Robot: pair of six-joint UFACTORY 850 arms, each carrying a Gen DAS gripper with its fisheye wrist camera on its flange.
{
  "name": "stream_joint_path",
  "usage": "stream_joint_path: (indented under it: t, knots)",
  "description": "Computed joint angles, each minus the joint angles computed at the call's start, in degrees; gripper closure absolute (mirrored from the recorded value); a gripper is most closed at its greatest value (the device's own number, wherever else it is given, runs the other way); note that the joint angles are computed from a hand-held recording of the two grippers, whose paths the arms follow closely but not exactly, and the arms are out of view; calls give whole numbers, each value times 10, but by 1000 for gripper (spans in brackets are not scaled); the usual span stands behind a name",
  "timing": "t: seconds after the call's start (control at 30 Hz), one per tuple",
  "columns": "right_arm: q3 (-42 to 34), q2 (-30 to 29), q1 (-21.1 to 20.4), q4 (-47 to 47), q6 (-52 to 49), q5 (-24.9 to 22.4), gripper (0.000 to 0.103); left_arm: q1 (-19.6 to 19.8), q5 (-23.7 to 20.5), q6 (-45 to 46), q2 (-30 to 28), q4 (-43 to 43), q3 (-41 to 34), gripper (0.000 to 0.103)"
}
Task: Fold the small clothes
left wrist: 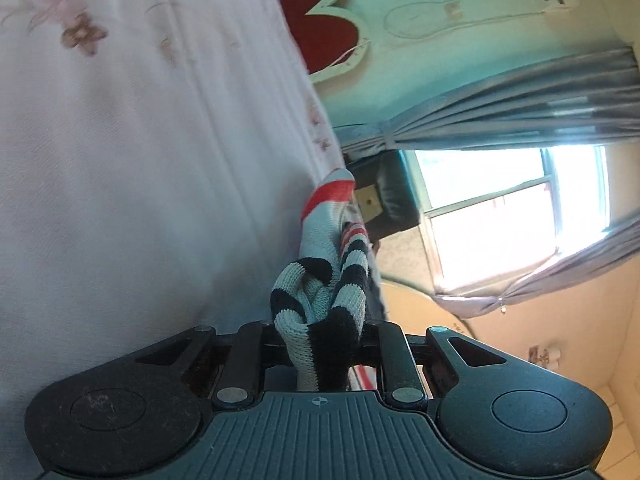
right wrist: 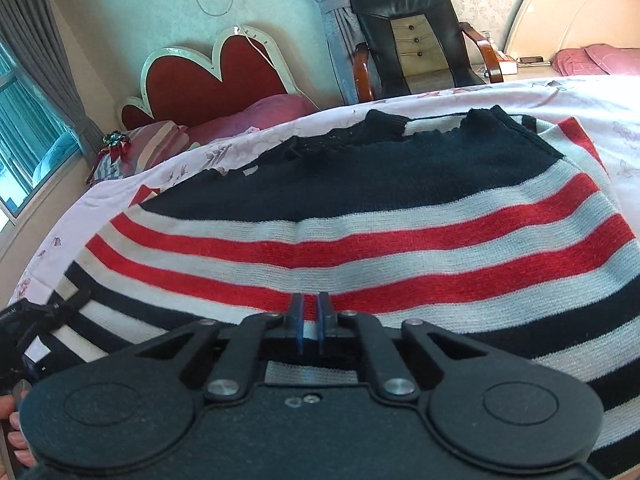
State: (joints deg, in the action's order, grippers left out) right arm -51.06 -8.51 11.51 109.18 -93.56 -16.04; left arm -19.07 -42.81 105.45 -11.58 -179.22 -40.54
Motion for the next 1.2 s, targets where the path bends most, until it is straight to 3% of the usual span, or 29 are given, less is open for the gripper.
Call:
stream_joint_path:
  t: [0.13,0.17,0.3,0.53,0.6,0.7,0.8,0.93,1.07,1.13,1.2]
  knots:
    - [-4,2,-4,-55,51,0,101,1,1,-5,-5,7,-7,85]
    - [-5,4,-3,-62,60,2,97,3,2,-8,-4,10,-7,84]
    - [-1,5,-6,-28,29,-30,96,3,8,-8,-5,12,-11,84]
    - [-12,-8,6,-39,15,1,101,5,-1,-16,6,20,5,84]
    - [-10,-7,10,-24,-12,7,101,6,-22,-31,7,27,8,84]
    - [-5,-7,5,-1,-32,-5,102,7,-104,-50,6,61,11,85]
    - [-4,-12,-10,-12,-1,-34,103,3,-110,-46,13,94,-11,84]
    - [-7,-23,-35,-39,68,-83,103,-13,-73,-36,11,155,-64,84]
    - [-4,-24,-43,-43,93,-101,103,-43,-13,-47,-12,223,-136,84]
    - [-2,-22,-56,-53,126,-119,103,-64,48,-51,-32,267,-182,84]
    - [15,-8,-78,-30,134,-132,103,-89,144,-71,-57,323,-236,84]
